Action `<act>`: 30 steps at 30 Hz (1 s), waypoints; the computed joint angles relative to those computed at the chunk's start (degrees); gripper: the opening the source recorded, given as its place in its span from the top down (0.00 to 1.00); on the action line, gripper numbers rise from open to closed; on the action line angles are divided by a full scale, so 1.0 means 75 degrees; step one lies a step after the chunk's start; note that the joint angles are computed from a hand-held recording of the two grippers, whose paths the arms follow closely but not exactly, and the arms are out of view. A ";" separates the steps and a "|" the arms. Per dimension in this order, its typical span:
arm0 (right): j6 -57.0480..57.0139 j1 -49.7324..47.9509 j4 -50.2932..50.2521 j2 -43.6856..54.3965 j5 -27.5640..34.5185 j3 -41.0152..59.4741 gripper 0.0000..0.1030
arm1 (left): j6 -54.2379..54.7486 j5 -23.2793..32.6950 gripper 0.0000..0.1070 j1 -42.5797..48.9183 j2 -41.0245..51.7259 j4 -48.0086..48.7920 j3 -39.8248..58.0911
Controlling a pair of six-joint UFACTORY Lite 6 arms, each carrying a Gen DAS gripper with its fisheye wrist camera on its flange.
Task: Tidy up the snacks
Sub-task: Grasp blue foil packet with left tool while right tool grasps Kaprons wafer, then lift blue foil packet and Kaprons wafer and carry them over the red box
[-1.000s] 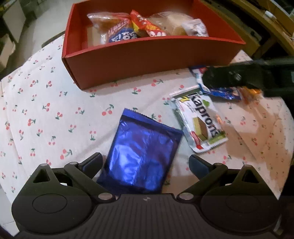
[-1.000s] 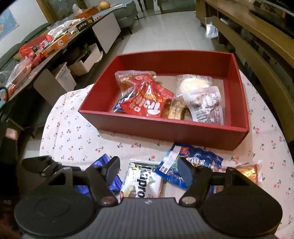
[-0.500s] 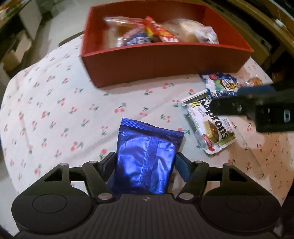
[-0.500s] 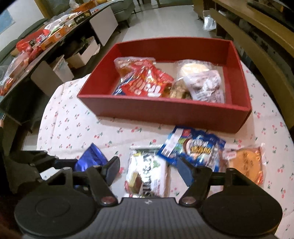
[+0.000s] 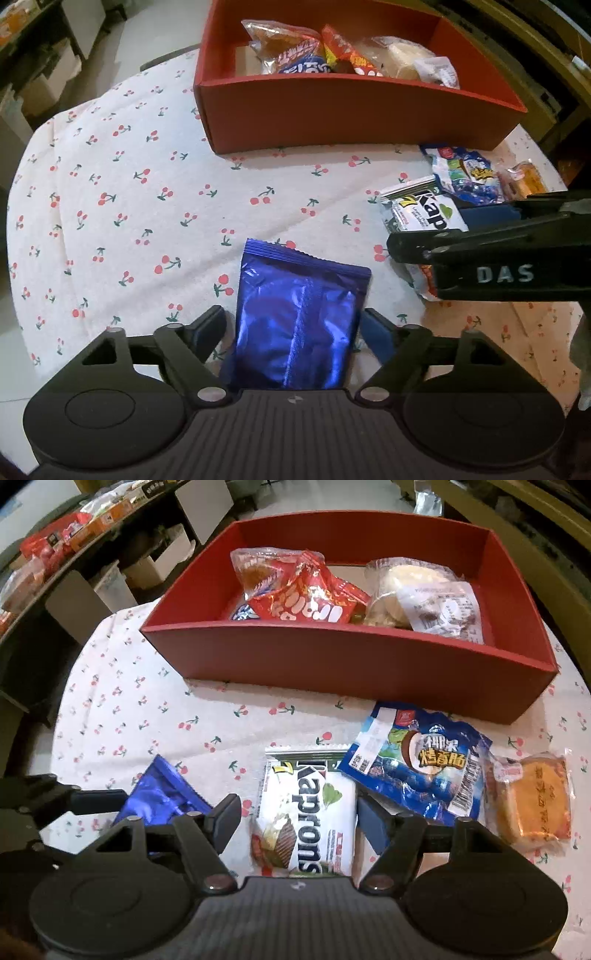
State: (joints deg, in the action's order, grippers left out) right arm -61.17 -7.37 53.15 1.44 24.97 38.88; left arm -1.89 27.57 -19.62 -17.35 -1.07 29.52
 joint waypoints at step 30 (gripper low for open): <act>-0.0854 -0.0080 -0.0201 -0.1322 -0.0586 -0.1057 0.27 | -0.0907 -0.0493 0.24 0.0243 0.0499 0.1183 0.0159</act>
State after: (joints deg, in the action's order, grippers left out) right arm -67.58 -7.96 51.64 -8.47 20.58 30.96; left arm -8.69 23.87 -17.80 -13.61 7.80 30.71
